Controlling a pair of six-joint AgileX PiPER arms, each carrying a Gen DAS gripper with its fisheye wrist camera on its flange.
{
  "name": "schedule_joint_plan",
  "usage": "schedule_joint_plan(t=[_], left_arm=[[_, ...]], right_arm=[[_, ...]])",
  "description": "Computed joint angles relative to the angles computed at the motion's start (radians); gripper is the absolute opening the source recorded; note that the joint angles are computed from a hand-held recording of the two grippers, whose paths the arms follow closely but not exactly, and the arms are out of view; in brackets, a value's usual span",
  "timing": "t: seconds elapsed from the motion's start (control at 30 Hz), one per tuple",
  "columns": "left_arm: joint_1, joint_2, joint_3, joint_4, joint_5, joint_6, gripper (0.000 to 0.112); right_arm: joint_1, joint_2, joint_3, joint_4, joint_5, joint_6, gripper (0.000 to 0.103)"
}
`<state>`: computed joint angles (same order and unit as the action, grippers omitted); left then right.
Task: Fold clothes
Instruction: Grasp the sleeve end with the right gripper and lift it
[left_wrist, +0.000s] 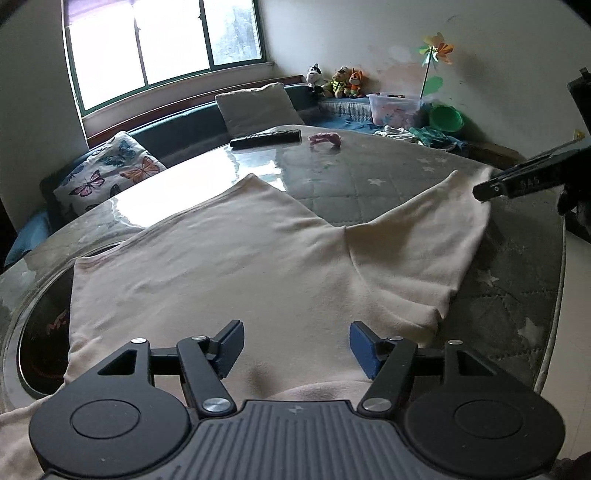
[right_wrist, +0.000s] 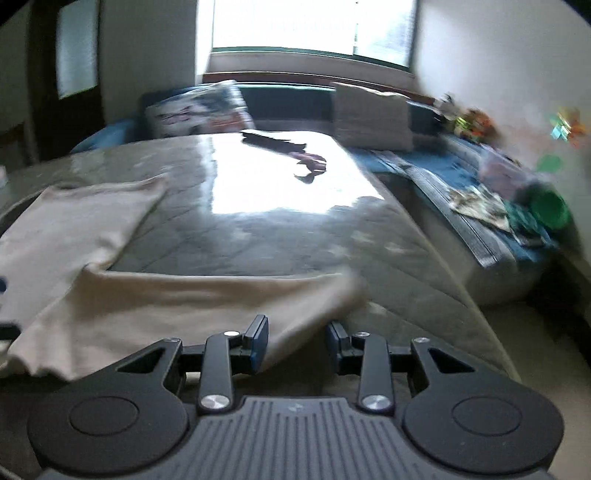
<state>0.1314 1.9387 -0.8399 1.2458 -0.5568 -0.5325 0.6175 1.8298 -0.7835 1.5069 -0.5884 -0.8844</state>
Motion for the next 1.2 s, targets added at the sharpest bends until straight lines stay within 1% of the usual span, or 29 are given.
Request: schedule_joint_plan(t=[0.13, 0.2, 0.27, 0.3, 0.33, 0.37, 0.43, 0.53, 0.63, 0.7, 0.8, 0.9, 1.0, 1.1, 1.2], left_arm=[[-0.005, -0.006, 0.003, -0.023, 0.005, 0.001, 0.069], [-0.009, -0.005, 0.002, -0.025, 0.01, -0.008, 0.069], [-0.015, -0.003, 0.003, -0.033, 0.018, -0.002, 0.07], [-0.017, -0.002, 0.004, -0.034, 0.02, -0.001, 0.071], [-0.02, -0.001, 0.004, -0.036, 0.025, 0.001, 0.072], [-0.023, -0.002, 0.006, -0.044, 0.027, 0.008, 0.072], [-0.025, -0.004, 0.01, -0.052, 0.026, 0.015, 0.074], [-0.025, -0.008, 0.015, -0.052, 0.018, 0.015, 0.076], [-0.029, -0.003, 0.017, -0.041, 0.018, 0.012, 0.077], [-0.034, -0.005, 0.027, -0.066, 0.016, 0.043, 0.078], [-0.034, -0.014, 0.027, -0.061, 0.012, 0.033, 0.078], [-0.033, -0.023, 0.029, -0.073, -0.002, 0.036, 0.078], [-0.041, -0.016, 0.029, -0.069, -0.007, 0.039, 0.079], [-0.047, -0.012, 0.04, -0.094, -0.004, 0.072, 0.079], [-0.017, -0.026, 0.051, -0.07, -0.028, 0.047, 0.079]], right_arm=[[-0.036, -0.021, 0.055, -0.077, 0.015, 0.187, 0.033], [-0.08, -0.023, 0.081, -0.162, 0.055, 0.333, 0.033], [-0.092, -0.009, 0.093, -0.24, 0.048, 0.437, 0.033], [-0.097, -0.001, 0.098, -0.278, 0.041, 0.486, 0.03], [-0.101, 0.0, 0.1, -0.292, 0.039, 0.505, 0.017], [-0.105, 0.001, 0.102, -0.303, 0.036, 0.519, 0.006], [-0.113, 0.002, 0.104, -0.325, 0.032, 0.546, 0.004], [-0.123, -0.011, 0.106, -0.339, 0.01, 0.546, 0.004], [-0.14, -0.005, 0.1, -0.362, 0.015, 0.558, 0.004], [-0.156, 0.019, 0.085, -0.366, 0.042, 0.56, 0.004], [-0.157, 0.03, 0.085, -0.389, 0.036, 0.588, 0.004], [-0.153, -0.014, 0.092, -0.383, 0.031, 0.568, 0.004], [-0.135, -0.075, 0.077, -0.334, 0.028, 0.472, 0.004], [-0.104, -0.128, 0.028, -0.255, 0.039, 0.319, 0.004], [-0.06, -0.162, -0.043, -0.182, 0.057, 0.166, 0.004]])
